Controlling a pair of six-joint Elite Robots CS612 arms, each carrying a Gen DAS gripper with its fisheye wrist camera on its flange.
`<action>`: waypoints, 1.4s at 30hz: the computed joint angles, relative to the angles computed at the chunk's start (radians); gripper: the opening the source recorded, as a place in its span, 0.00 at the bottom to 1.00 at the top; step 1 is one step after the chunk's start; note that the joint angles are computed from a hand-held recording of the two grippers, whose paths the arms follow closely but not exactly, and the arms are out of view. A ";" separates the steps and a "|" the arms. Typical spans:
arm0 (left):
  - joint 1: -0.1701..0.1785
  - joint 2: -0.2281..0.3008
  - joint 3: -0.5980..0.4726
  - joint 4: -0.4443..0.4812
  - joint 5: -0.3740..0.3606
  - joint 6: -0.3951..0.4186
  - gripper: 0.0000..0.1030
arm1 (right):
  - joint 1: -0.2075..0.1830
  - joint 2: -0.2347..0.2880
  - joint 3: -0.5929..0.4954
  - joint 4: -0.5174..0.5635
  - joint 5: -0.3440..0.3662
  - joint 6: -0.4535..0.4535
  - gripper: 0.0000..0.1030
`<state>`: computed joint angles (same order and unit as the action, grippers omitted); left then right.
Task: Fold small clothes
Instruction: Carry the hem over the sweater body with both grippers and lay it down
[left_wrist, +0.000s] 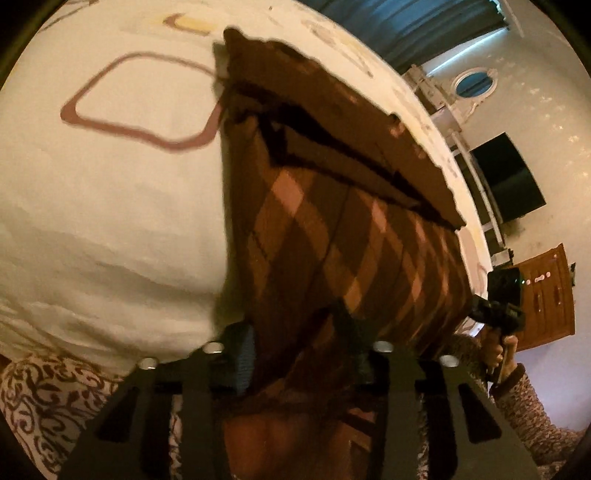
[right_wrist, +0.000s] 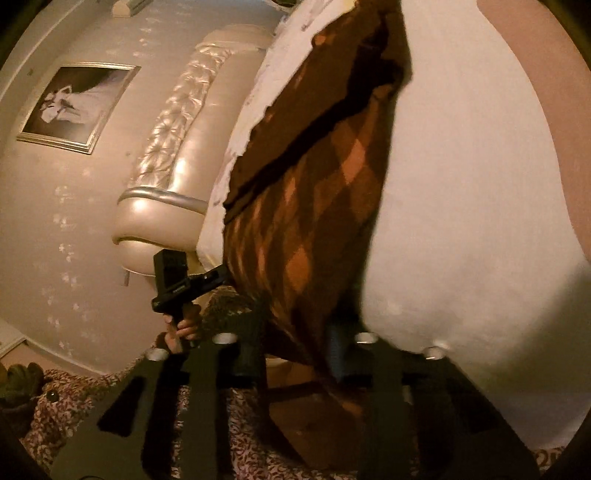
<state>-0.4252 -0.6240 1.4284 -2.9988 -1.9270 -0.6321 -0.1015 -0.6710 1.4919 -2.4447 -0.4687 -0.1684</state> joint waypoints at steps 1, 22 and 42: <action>0.002 0.002 -0.001 0.008 -0.009 -0.003 0.23 | 0.002 -0.002 -0.004 0.014 -0.031 -0.004 0.05; 0.068 0.154 -0.326 -0.069 0.029 -0.234 0.03 | -0.022 0.141 -0.193 -0.664 0.008 0.645 0.03; 0.059 0.043 -0.062 -0.109 -0.057 -0.036 0.50 | -0.073 0.013 0.029 -0.328 -0.044 0.342 0.31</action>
